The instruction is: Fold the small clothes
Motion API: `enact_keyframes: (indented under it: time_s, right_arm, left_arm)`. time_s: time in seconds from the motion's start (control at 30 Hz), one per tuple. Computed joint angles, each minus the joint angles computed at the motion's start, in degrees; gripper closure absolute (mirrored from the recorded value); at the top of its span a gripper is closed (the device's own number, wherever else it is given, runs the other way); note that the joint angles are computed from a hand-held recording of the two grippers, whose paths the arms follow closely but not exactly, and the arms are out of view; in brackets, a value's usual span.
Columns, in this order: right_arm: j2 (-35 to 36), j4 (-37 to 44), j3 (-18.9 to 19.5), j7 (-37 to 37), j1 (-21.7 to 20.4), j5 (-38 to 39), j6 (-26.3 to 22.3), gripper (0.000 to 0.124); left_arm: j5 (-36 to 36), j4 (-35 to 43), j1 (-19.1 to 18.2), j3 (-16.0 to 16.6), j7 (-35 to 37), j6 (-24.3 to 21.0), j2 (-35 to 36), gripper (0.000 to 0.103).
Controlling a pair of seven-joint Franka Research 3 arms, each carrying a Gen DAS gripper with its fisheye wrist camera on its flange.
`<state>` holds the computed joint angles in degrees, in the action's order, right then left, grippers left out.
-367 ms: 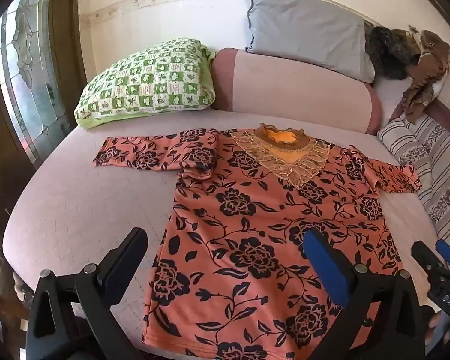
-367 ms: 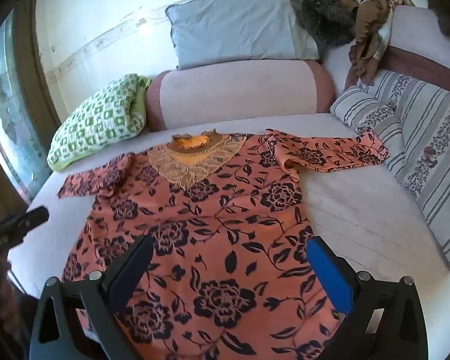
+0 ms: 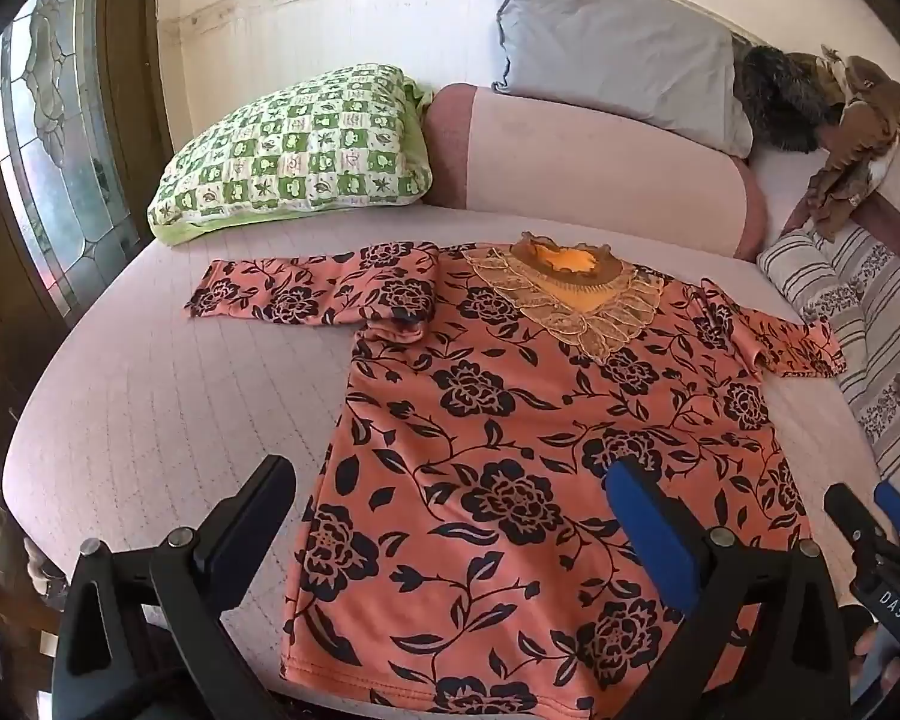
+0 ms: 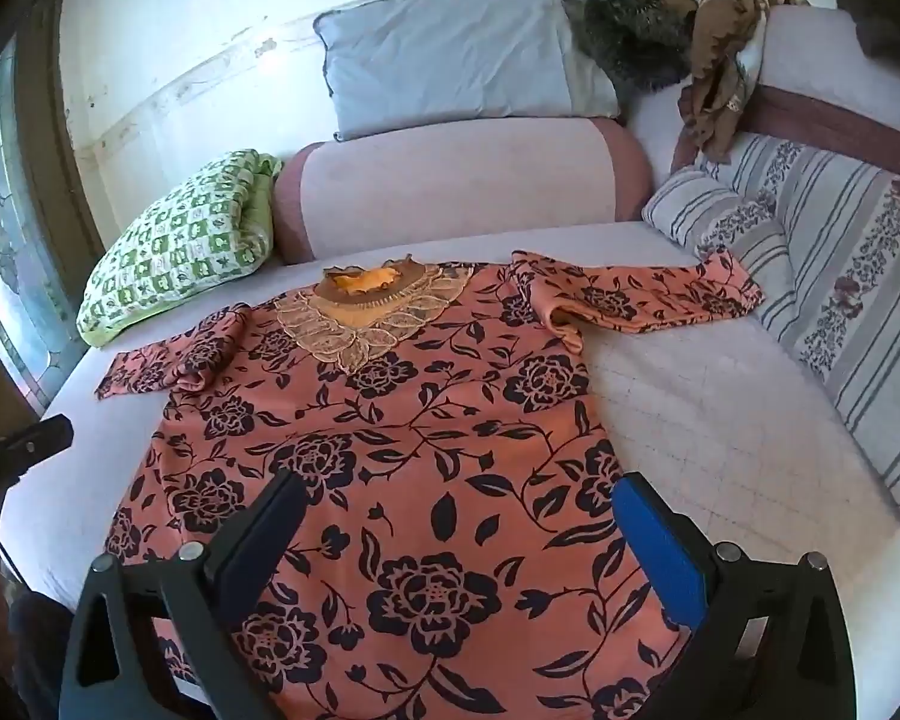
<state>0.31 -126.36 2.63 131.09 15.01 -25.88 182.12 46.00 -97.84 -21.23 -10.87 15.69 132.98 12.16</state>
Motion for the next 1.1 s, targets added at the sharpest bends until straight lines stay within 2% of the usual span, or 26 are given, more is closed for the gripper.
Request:
enact_keyframes:
  time_s: [0.1,0.23,0.37,1.1]
  right_arm:
    - [-0.13,1.40,-0.36,5.73,-0.31,-7.30,-0.75,0.021]
    - [-0.16,1.50,0.54,-0.92,-0.16,-0.73,-0.65,0.021]
    - [-0.14,1.64,0.75,-2.73,0.17,0.81,-0.94,0.021]
    - [-0.20,2.65,0.98,-1.16,-0.07,-2.01,-0.57,0.021]
  left_arm:
    - [0.15,-0.24,-0.02,0.02,-0.17,0.18,-0.11,0.000]
    - [-0.07,-0.19,0.06,0.05,-0.13,0.11,-0.02,0.000]
    - [-0.12,-1.38,0.42,0.10,-0.48,0.87,-0.77,0.000]
    - [0.60,-2.75,0.99,-0.20,-1.11,1.82,-1.59,0.000]
